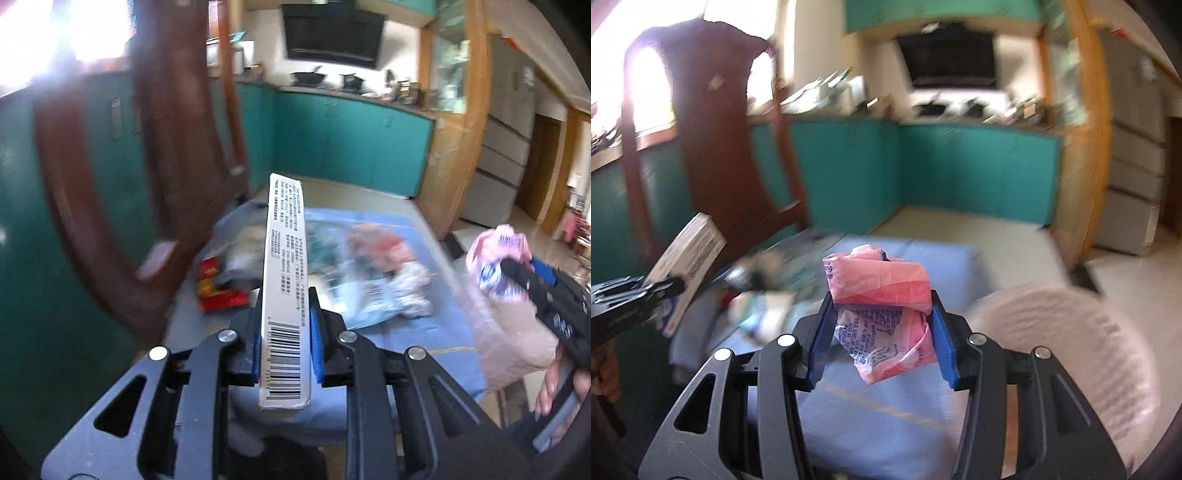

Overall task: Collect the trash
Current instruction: 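Carry the pink bag into the wastebasket and open the right tool while the left holds the label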

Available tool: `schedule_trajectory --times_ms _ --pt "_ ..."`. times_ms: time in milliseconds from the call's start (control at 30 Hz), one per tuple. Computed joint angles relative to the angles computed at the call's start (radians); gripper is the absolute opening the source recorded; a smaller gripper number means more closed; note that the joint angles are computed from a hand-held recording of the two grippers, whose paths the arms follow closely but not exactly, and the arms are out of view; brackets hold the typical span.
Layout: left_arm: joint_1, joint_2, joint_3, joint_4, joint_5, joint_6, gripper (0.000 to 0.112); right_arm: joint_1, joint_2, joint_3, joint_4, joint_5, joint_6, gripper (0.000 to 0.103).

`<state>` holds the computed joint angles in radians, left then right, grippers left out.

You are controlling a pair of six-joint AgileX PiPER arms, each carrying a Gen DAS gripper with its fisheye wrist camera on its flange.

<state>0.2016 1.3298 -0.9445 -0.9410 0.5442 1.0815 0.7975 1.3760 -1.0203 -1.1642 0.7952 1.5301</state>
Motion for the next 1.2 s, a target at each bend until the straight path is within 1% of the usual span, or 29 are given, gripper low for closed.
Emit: schedule_trajectory --times_ms 100,133,167,200,233,367,400,467,500,533,567,600,633,667,733,767,800,833,867,900,933,967,1000,1033,1100,1133,1200 --pt "-0.059 0.008 -0.042 -0.014 0.067 0.002 0.021 0.016 -0.094 0.046 -0.044 0.239 0.027 0.048" --pt "-0.065 0.014 -0.066 -0.023 0.121 0.005 0.021 0.01 -0.125 0.066 -0.046 0.278 0.053 0.048" --pt "-0.082 0.029 -0.098 -0.03 0.183 -0.003 0.021 -0.01 -0.181 0.105 -0.043 0.289 0.085 0.049" --pt "-0.11 0.042 -0.123 -0.034 0.216 -0.01 0.021 -0.035 -0.229 0.139 -0.035 0.278 0.108 0.049" --pt "-0.142 0.047 -0.136 -0.033 0.231 -0.016 0.021 -0.071 -0.282 0.178 -0.018 0.261 0.132 0.049" --pt "-0.339 0.11 -0.221 -0.012 0.255 -0.072 0.021 -0.128 -0.369 0.247 0.027 0.303 0.181 0.049" --pt "-0.394 0.137 -0.245 -0.003 0.237 -0.086 0.021 -0.146 -0.377 0.254 0.033 0.296 0.182 0.049" --pt "-0.52 0.212 -0.309 0.035 0.184 -0.119 0.022 -0.167 -0.394 0.266 0.047 0.317 0.192 0.049" --pt "-0.566 0.261 -0.357 0.055 0.197 -0.139 0.023 -0.186 -0.401 0.272 0.057 0.317 0.192 0.049" --pt "-0.604 0.315 -0.406 0.067 0.206 -0.165 0.026 -0.205 -0.409 0.279 0.069 0.309 0.19 0.049" --pt "-0.627 0.361 -0.449 0.082 0.218 -0.188 0.033 -0.224 -0.407 0.28 0.08 0.292 0.189 0.049" --pt "-0.653 0.394 -0.484 0.109 0.22 -0.223 0.051 -0.239 -0.414 0.283 0.095 0.278 0.18 0.049" --pt "-0.67 0.407 -0.495 0.128 0.201 -0.246 0.063 -0.259 -0.419 0.29 0.109 0.257 0.173 0.05" --pt "-0.683 0.413 -0.501 0.148 0.172 -0.274 0.064 -0.279 -0.42 0.294 0.123 0.235 0.162 0.05" --pt "-0.682 0.405 -0.495 0.172 0.141 -0.297 0.068 -0.328 -0.42 0.297 0.155 0.186 0.122 0.051" --pt "-0.675 0.38 -0.476 0.196 0.11 -0.315 0.07 -0.336 -0.43 0.303 0.166 0.176 0.109 0.052" --pt "-0.666 0.362 -0.463 0.213 0.082 -0.323 0.073 -0.338 -0.433 0.304 0.169 0.165 0.105 0.055" --pt "-0.654 0.334 -0.44 0.233 0.045 -0.331 0.075 -0.332 -0.432 0.301 0.165 0.163 0.111 0.061" --pt "-0.635 0.3 -0.411 0.244 0.016 -0.327 0.076 -0.323 -0.433 0.3 0.155 0.162 0.124 0.065" --pt "-0.617 0.262 -0.378 0.274 -0.025 -0.338 0.077 -0.322 -0.421 0.288 0.145 0.155 0.136 0.071" --pt "-0.598 0.223 -0.343 0.312 -0.066 -0.355 0.078 -0.315 -0.411 0.281 0.13 0.152 0.154 0.074" --pt "-0.576 0.183 -0.32 0.349 -0.082 -0.379 0.078 -0.305 -0.401 0.276 0.115 0.153 0.172 0.076" --pt "-0.545 0.159 -0.312 0.378 -0.097 -0.397 0.078 -0.313 -0.385 0.267 0.109 0.146 0.175 0.083" --pt "-0.517 0.146 -0.316 0.391 -0.099 -0.405 0.078 -0.292 -0.368 0.256 0.094 0.164 0.192 0.086" --pt "-0.428 0.124 -0.325 0.346 -0.091 -0.356 0.078 -0.228 -0.338 0.234 0.049 0.213 0.235 0.087" --pt "-0.385 0.125 -0.34 0.323 -0.086 -0.343 0.078 -0.211 -0.322 0.22 0.028 0.23 0.243 0.09" --pt "-0.287 0.15 -0.396 0.255 -0.051 -0.306 0.078 -0.134 -0.292 0.197 -0.044 0.303 0.29 0.092"
